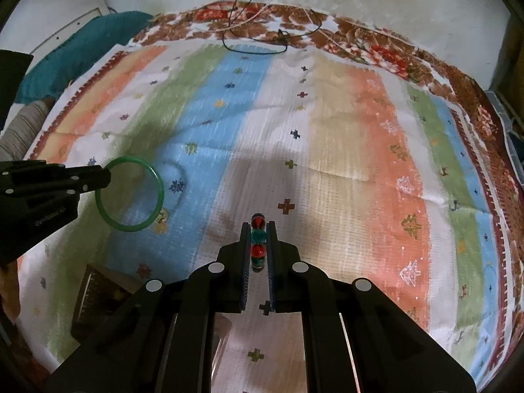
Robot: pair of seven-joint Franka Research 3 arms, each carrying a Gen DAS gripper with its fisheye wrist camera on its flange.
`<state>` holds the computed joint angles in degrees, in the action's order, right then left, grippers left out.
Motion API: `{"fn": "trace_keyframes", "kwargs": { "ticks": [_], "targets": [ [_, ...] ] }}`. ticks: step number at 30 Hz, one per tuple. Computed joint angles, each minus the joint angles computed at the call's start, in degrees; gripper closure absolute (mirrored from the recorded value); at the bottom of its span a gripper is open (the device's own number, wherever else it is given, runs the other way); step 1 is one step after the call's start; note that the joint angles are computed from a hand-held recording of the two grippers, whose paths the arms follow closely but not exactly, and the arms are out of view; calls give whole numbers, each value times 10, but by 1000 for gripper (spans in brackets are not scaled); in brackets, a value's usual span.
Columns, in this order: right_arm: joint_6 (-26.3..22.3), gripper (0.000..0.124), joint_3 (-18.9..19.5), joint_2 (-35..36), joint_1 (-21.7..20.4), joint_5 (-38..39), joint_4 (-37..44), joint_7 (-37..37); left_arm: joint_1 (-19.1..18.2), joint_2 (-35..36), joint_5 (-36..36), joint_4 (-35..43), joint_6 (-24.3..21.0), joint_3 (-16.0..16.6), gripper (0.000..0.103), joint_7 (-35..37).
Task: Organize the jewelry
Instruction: 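Grasp the green bangle rim with left tool while right tool grasps multicolour bracelet, then carry the bangle with left tool while right tool carries multicolour bracelet to tin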
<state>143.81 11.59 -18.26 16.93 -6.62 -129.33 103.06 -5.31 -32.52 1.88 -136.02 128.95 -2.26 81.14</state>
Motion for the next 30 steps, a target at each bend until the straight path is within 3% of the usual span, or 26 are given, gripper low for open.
{"fn": "trace_keyframes", "kwargs": {
  "ticks": [30],
  "targets": [
    [46,114,17,-134,-1,63,-73,-3,-41,-135,-10,-34,-16,2,94,-16]
  ]
}}
